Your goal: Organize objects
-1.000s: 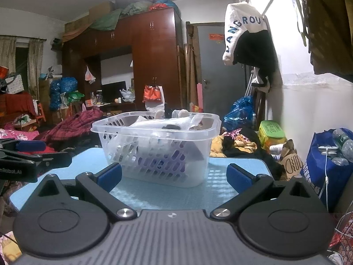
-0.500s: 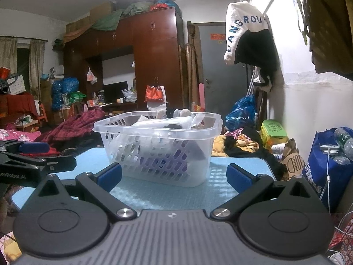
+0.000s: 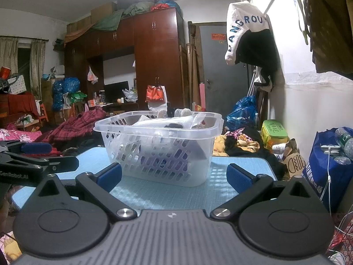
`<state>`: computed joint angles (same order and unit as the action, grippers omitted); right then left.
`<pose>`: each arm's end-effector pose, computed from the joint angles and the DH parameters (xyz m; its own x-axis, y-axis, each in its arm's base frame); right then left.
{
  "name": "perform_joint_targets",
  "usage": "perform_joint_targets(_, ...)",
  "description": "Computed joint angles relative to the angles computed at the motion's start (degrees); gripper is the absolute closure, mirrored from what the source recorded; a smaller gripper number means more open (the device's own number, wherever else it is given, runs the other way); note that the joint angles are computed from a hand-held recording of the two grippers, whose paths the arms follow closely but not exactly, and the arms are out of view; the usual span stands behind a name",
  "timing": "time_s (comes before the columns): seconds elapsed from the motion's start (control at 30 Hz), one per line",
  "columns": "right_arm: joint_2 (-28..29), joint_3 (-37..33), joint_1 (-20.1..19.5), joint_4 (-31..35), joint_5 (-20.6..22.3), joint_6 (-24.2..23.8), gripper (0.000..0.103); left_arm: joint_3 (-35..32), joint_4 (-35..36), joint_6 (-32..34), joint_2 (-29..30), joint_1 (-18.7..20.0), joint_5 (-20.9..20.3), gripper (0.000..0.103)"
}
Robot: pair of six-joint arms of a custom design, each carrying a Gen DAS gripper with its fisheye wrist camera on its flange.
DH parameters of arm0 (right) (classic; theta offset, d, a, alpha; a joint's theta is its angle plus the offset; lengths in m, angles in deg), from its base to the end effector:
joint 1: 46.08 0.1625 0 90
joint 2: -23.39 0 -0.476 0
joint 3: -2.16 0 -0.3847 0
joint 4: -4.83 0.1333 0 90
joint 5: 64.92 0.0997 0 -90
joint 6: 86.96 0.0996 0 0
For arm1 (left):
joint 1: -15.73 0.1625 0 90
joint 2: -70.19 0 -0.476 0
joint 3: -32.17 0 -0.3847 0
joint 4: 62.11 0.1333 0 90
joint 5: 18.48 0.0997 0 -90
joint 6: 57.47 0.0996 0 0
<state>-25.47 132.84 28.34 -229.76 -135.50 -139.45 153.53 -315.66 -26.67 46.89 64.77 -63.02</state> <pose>0.0268 -0.5235 0.1859 -0.6990 -0.3688 0.6127 -0.7088 0.2434 -0.6621 -0.1657 -0.5026 0.0316 -0.6809 0.1347 -0.7199 0.7225 0.2844 -0.6302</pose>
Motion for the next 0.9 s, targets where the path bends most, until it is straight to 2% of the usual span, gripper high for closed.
perform_joint_targets(0.9, 0.08, -0.09, 0.09, 0.17, -0.15, -0.16, 0.000, -1.02, 1.68, 0.01, 0.11, 0.96, -1.25, 0.002)
